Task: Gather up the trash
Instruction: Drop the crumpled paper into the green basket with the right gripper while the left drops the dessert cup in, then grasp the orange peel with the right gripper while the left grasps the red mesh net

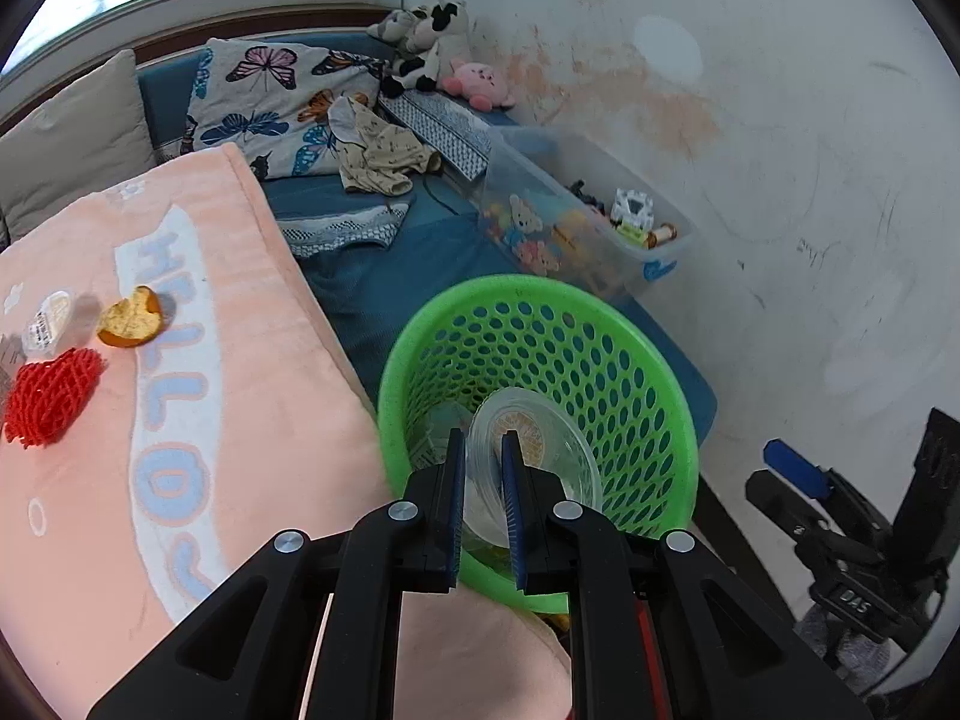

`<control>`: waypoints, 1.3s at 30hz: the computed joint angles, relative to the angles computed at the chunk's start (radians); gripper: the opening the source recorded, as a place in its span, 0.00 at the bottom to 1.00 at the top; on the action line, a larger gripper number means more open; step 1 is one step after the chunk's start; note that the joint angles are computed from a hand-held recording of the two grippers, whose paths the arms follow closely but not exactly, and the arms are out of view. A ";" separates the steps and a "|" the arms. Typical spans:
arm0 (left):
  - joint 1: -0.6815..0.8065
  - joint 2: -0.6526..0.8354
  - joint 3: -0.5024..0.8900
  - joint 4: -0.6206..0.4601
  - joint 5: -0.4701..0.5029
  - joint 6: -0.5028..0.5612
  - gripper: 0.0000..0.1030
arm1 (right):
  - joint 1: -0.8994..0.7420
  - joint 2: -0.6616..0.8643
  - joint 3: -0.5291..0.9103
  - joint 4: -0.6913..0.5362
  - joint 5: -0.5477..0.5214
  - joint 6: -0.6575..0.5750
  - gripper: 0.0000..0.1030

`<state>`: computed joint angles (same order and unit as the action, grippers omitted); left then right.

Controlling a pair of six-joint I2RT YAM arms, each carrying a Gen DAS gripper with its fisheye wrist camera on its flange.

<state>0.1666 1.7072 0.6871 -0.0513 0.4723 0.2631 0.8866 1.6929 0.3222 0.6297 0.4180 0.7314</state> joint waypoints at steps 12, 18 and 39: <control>-0.086 0.082 -0.005 0.066 -0.071 -0.022 0.19 | -0.002 0.008 -0.024 0.038 -0.013 0.014 0.66; -0.058 0.059 -0.023 0.071 -0.055 -0.003 0.39 | 0.013 0.012 -0.011 0.032 -0.017 0.020 0.66; 0.375 0.011 0.023 0.016 -0.025 0.205 0.59 | 0.056 0.176 0.385 -0.174 -0.126 -0.143 0.70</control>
<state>0.5418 1.7181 0.7097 -0.0355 0.4472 0.4680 0.9428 1.8685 0.7070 0.4554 0.2922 0.5884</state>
